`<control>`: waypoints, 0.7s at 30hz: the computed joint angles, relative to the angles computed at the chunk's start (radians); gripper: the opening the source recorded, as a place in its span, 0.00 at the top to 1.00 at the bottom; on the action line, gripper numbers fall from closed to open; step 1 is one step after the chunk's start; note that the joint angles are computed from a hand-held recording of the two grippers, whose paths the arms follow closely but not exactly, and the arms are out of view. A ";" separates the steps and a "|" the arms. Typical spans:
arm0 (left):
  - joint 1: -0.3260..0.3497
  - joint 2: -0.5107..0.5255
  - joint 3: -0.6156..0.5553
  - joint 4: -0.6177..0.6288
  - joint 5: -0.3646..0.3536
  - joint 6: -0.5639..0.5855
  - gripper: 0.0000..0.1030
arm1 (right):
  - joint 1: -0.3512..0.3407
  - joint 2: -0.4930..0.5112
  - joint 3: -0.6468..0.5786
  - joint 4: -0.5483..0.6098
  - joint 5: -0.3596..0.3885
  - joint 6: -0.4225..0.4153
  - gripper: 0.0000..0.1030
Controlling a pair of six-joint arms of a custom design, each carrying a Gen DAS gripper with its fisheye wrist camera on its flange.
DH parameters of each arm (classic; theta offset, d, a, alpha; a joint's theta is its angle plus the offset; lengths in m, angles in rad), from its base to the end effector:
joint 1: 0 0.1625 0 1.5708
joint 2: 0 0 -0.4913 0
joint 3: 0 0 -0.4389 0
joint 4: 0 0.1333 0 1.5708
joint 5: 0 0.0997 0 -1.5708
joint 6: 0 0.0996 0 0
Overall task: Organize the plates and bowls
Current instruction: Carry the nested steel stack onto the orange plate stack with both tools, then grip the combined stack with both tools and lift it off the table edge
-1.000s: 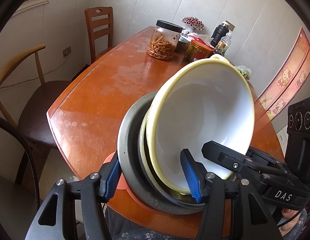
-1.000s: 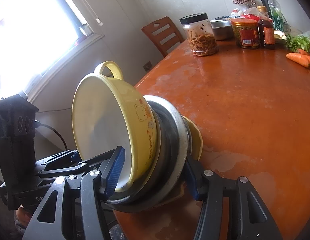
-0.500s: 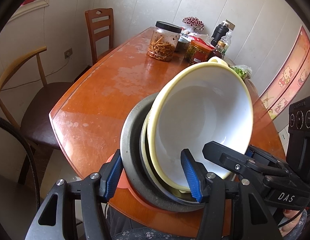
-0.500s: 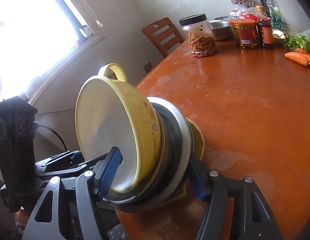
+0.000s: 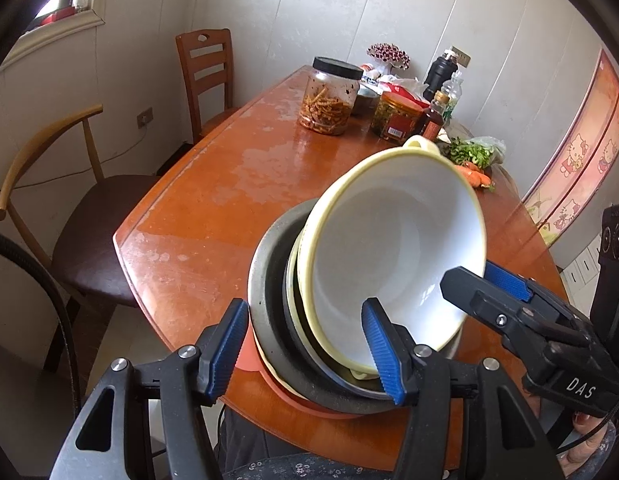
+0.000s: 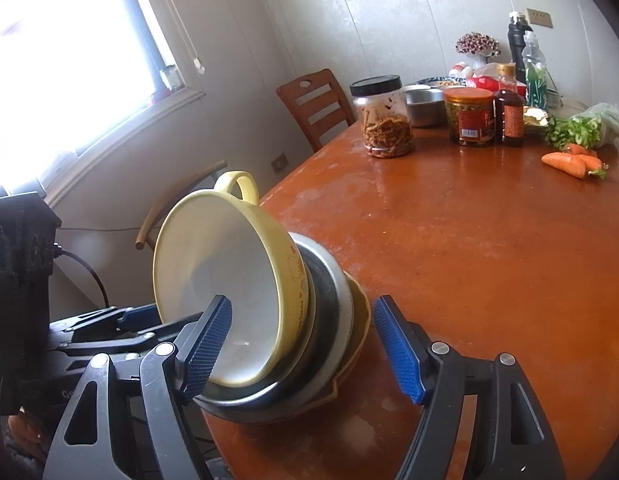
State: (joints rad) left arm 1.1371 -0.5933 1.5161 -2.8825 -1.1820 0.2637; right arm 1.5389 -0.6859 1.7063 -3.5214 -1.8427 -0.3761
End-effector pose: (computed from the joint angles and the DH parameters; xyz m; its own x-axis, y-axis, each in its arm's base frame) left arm -0.1807 -0.7973 0.0398 -0.7676 0.4684 -0.4375 0.6100 0.7433 -0.2746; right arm 0.0827 -0.7493 0.1222 -0.8961 0.0093 0.4438 -0.3334 0.6459 -0.6867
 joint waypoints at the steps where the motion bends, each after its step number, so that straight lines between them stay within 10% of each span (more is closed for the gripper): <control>1: -0.002 -0.004 0.007 -0.011 0.000 0.001 0.41 | 0.001 -0.002 0.005 -0.006 0.000 -0.003 0.27; 21: -0.034 -0.081 0.147 -0.167 0.076 0.024 0.40 | 0.046 -0.024 0.113 -0.167 -0.046 -0.115 0.24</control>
State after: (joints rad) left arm 1.1029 -0.6741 1.6636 -3.0491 -1.1062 0.2873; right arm 1.5849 -0.7099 1.8194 -3.6879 -1.8885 -0.4907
